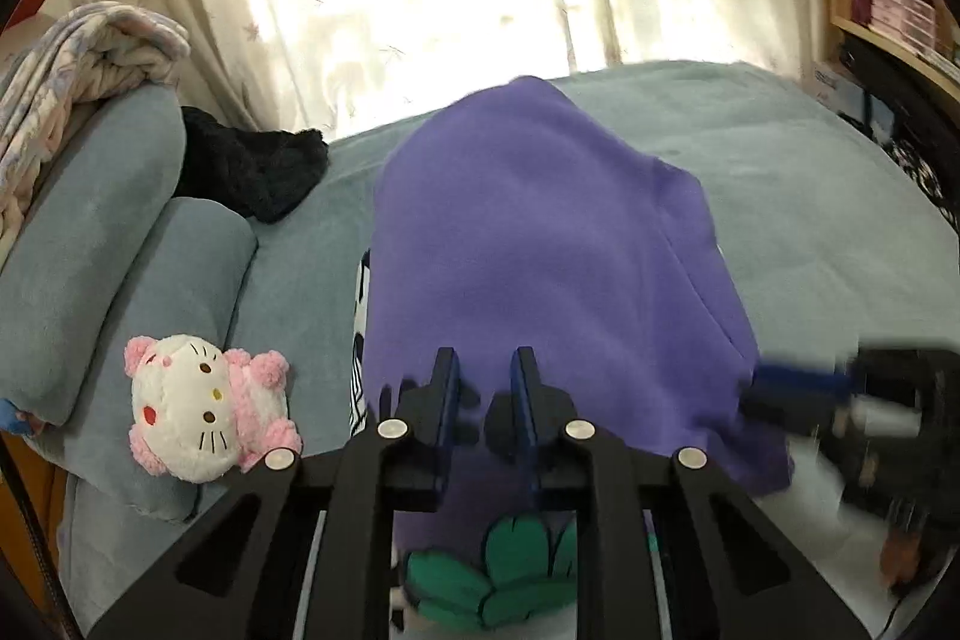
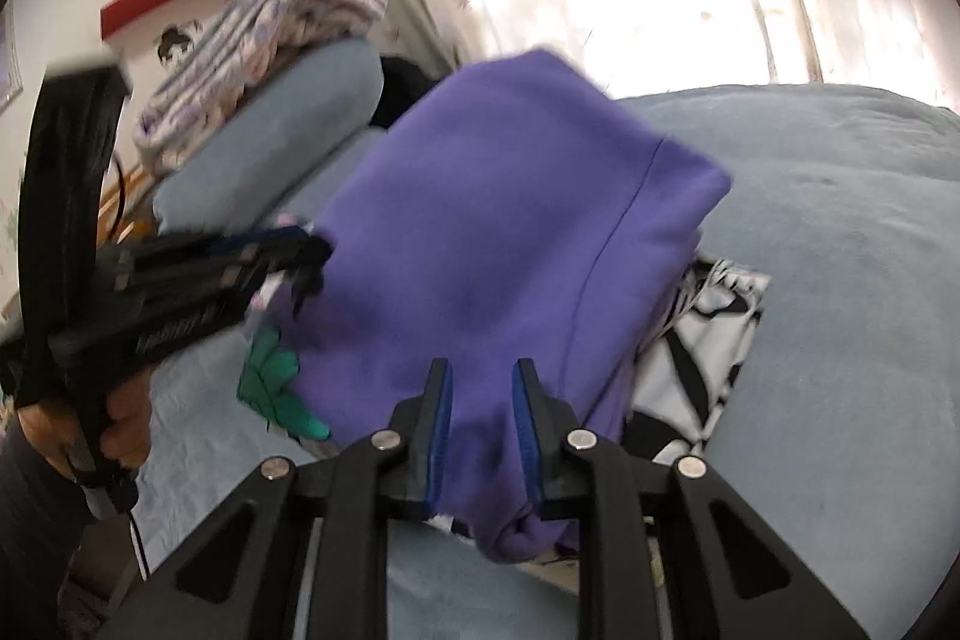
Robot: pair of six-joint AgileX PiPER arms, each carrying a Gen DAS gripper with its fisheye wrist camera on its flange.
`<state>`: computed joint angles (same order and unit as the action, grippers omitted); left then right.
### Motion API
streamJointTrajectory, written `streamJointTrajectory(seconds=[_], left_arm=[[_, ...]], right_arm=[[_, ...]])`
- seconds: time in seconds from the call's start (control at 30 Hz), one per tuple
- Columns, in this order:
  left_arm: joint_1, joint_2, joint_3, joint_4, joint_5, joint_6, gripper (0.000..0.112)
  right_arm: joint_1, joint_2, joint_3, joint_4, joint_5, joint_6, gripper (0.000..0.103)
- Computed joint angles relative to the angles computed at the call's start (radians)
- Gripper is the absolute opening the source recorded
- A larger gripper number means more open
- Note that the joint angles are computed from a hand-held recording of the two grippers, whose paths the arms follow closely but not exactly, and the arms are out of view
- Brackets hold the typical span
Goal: Fold large clothes
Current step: 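Carry the folded hoodie with both tools onto the black-and-white clothes stack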
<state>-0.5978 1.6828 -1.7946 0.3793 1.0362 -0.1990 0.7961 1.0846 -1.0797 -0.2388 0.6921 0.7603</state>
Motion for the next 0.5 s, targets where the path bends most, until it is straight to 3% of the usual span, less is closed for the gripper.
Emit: streamJointTrajectory(seconds=[0.07, 0.13, 0.23, 0.33, 0.5], left_arm=[[0.002, 0.02, -0.009, 0.024, -0.009, -0.027, 0.016], [0.001, 0.051, -0.038, 0.048, 0.007, -0.044, 0.015], [0.001, 0.077, -0.062, 0.066, 0.027, -0.056, 0.015], [0.022, 0.097, -0.089, 0.035, 0.039, -0.062, 0.015], [0.01, 0.107, -0.13, 0.042, 0.09, -0.105, 0.015]], right_arm=[[0.022, 0.035, -0.005, -0.046, 0.04, 0.044, 0.02], [0.031, 0.047, 0.003, -0.09, 0.074, 0.078, 0.006], [0.011, 0.02, 0.033, -0.096, 0.093, 0.07, 0.001], [0.024, 0.003, 0.046, -0.107, 0.115, 0.066, 0.001], [0.1, 0.008, -0.011, -0.166, 0.23, 0.127, 0.001]])
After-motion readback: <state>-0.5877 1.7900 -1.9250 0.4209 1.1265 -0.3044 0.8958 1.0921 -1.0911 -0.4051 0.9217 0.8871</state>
